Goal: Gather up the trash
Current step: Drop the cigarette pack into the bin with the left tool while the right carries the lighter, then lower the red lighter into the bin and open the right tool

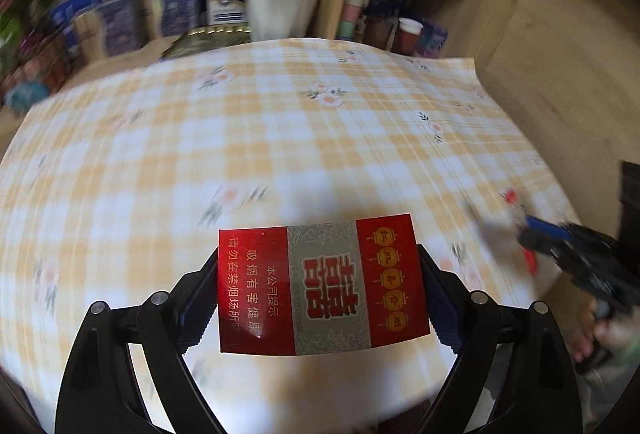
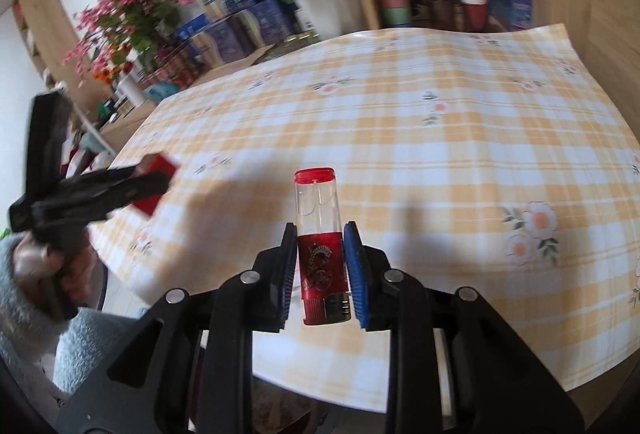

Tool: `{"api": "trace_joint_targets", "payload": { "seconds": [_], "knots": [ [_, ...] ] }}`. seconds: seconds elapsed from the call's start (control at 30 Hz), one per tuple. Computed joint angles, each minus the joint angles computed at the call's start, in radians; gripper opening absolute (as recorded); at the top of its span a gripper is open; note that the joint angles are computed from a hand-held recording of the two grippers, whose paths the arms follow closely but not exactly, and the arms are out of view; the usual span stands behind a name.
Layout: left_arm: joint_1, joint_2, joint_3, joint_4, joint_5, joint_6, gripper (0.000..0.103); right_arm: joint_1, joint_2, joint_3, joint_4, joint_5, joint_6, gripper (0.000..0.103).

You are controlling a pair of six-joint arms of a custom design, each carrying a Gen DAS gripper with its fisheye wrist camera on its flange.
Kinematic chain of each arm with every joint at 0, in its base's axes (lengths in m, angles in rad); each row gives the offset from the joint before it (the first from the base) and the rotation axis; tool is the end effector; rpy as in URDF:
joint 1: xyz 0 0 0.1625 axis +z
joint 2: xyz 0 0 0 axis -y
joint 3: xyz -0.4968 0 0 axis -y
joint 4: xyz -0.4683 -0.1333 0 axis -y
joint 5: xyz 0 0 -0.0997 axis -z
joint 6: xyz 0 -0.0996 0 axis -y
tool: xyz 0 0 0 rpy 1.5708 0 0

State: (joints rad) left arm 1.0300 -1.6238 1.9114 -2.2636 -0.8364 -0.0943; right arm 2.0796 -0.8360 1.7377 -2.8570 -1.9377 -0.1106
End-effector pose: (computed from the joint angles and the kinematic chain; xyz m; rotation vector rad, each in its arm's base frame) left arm -0.1083 -0.5689 0.4971 0.3547 2.4390 -0.7746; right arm 0.4510 -0.6082 0.1150 0.7546 -2.6888 0.6350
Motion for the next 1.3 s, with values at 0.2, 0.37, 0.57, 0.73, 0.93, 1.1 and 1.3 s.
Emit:
{"api": "trace_joint_targets", "payload": {
  "seconds": [0.2,0.37,0.57,0.73,0.93,1.1,1.3],
  "knots": [
    [-0.082,-0.204,0.099,0.160,0.066,-0.124,0.087,0.058,0.010,0.001,0.041,0.019,-0.012,0.027],
    [-0.144,-0.324,0.150,0.270,0.070,-0.225,0.087,0.103,0.005,0.025,0.047,0.027,-0.016,0.027],
    [-0.204,-0.406,0.206,0.342,0.048,-0.274,0.087,0.145,-0.005,0.061,0.064,0.017,-0.016,0.027],
    [-0.234,-0.428,0.251,0.420,0.049,-0.298,0.087,0.161,-0.019,0.091,0.057,0.006,-0.021,0.027],
    [-0.200,-0.388,0.289,0.405,-0.003,-0.252,0.087,0.160,-0.048,0.124,0.039,-0.013,-0.010,0.027],
    [-0.145,-0.328,0.315,0.383,-0.067,-0.189,0.087,0.152,-0.076,0.155,0.022,-0.029,0.007,0.027],
    [-0.083,-0.255,0.342,0.401,-0.104,-0.155,0.087,0.146,-0.099,0.183,0.019,-0.045,0.025,0.027]
  ]
}}
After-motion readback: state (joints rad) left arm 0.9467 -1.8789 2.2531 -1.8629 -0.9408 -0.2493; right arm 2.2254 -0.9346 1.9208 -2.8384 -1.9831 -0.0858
